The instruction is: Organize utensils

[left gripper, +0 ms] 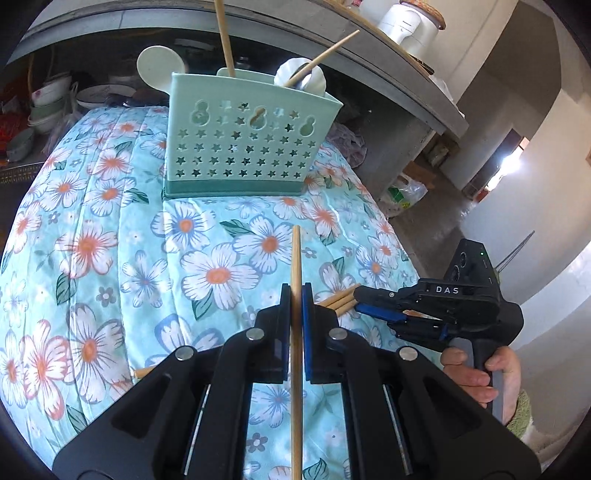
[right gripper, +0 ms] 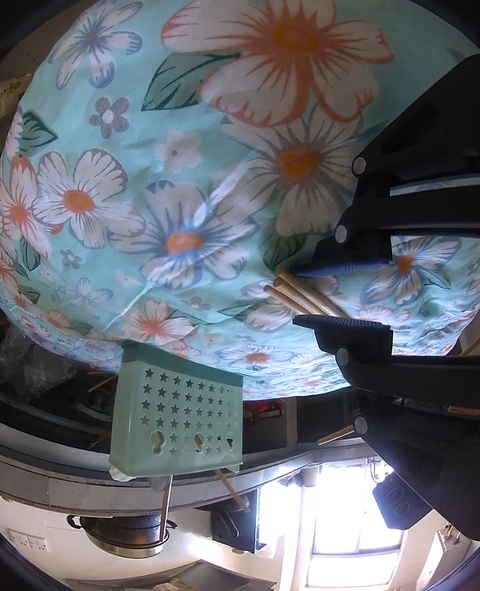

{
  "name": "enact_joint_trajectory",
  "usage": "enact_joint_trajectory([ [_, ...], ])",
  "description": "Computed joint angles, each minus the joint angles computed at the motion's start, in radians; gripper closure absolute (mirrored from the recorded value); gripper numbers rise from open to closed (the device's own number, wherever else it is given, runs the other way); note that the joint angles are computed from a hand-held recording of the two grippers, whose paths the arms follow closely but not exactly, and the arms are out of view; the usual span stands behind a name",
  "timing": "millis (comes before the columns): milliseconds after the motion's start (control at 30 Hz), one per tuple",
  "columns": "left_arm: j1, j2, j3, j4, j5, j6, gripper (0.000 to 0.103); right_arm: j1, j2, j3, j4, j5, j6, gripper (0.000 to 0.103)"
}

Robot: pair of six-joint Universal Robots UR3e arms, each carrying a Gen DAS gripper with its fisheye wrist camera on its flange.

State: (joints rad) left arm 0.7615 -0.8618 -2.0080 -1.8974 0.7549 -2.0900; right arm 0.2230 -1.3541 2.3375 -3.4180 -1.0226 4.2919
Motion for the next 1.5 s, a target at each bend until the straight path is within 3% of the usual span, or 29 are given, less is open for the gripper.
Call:
enact_joint_trajectory([
  [33,0.004,-0.001,0.000,0.000,-0.002,0.000,0.099,0.002,0.004,-0.002,-0.001,-0.006,0.002,0.091],
  [400,0.047,-0.001,0.002,-0.008,-0.019,0.017,0.099,-0.028,-0.137,0.107,0.012,-0.039,-0.006,0.092],
  [633,0.059,0.006,0.009,-0.028,-0.024,0.030,0.099,-0.053,-0.131,0.108,0.019,-0.013,-0.003,0.082],
  [833,0.062,0.011,0.012,-0.033,-0.023,0.031,0.099,-0.048,-0.042,0.103,-0.059,-0.010,0.045,0.082],
  [1033,0.076,0.012,0.018,-0.038,-0.026,0.031,0.099,-0.071,-0.095,0.161,-0.076,-0.004,0.038,0.092],
  [1200,0.081,0.009,0.018,-0.028,-0.031,0.022,0.099,-0.098,-0.249,0.211,0.005,-0.020,-0.001,0.098],
  [1367,0.073,0.002,0.019,-0.007,-0.035,0.003,0.099,-0.087,-0.440,0.164,0.208,-0.102,-0.081,0.099],
  [1500,0.068,-0.003,0.021,0.005,-0.038,-0.007,0.099,-0.104,-0.451,0.155,0.235,-0.064,-0.085,0.096],
])
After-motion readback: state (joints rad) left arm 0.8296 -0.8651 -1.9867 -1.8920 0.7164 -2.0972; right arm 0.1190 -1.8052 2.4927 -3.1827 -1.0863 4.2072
